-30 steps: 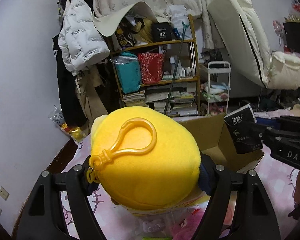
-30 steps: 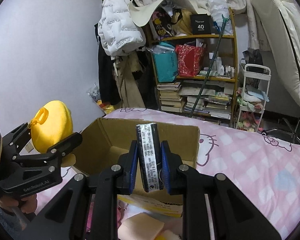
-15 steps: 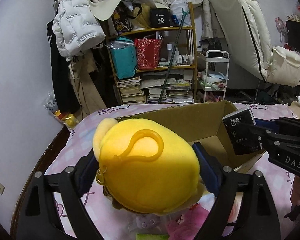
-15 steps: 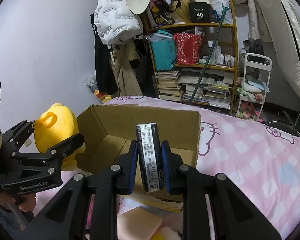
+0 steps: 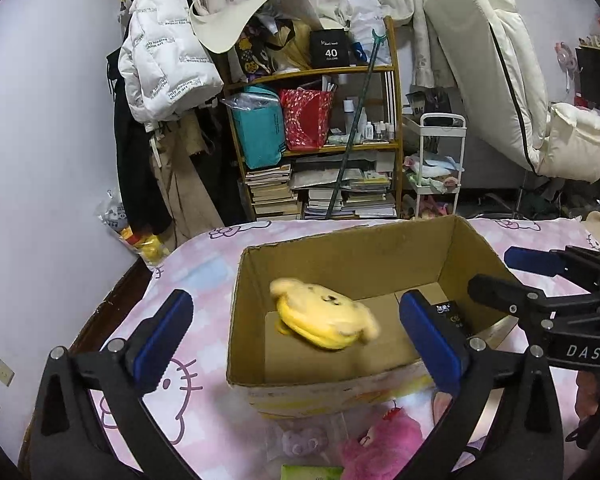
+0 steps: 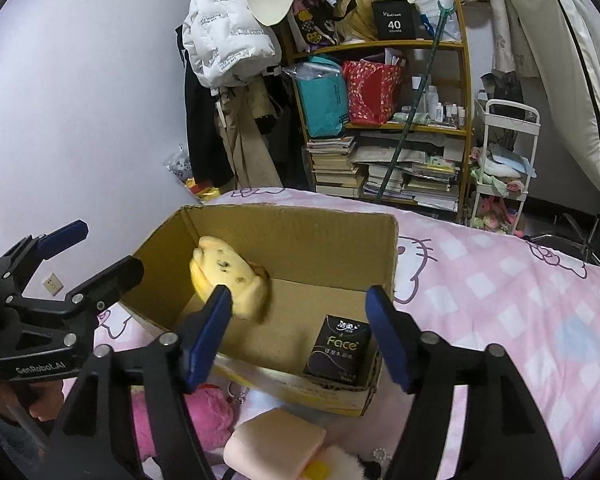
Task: Organize soft objects
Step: 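Open both tools to drop the pouch and black box into the box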
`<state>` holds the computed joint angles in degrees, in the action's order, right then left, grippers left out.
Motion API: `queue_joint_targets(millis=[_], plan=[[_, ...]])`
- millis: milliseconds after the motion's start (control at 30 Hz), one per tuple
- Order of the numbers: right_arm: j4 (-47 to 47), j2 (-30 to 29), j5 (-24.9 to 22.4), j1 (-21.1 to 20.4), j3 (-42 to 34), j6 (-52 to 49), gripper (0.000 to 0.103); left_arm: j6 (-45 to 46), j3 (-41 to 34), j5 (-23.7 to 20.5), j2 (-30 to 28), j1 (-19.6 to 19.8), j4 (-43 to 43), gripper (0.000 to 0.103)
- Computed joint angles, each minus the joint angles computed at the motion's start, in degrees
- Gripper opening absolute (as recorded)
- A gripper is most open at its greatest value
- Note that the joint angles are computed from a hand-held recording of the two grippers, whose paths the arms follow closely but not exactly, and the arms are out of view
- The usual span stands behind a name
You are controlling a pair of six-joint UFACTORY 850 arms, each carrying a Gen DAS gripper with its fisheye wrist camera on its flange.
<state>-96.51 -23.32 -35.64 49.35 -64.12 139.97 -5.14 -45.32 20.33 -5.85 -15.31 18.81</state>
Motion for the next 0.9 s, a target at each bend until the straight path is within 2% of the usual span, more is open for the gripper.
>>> queue_joint_targets(millis=[100,267,367,633,767,900], plan=[[0.09,0.24,-1.34,0.75,0.02,0.0,0.089,3.15,0.43,-0.88,0.68,-0.3,-3.31,0.102],[0.72,1.01,-2.87,1.72,0.3,0.0,0.091,8.63,1.51,-3.09,2.71,-0.71,-9.75,0.102],[1.61,1.6,-3.71,2.45,0.8,-0.25,0.091,8.29,2.33,-4.12,4.12,-0.35,-9.85,0.102],[3.58,2.9,-5.42,4.41,1.89,0.34,0.091,-6.08,4.55,-6.59,6.94,2.02,4.12,0.102],[4.2,3.19,-4.81,5.16,2.52,1.29,0.091,-10.82,5.43,-7.43,8.19,2.71,8.57,0.102],[5.49,3.37,-4.46,5.87,2.99,0.99,0.091,-18.4,6.11,-8.65,9.29,3.21,16.96,0.102]])
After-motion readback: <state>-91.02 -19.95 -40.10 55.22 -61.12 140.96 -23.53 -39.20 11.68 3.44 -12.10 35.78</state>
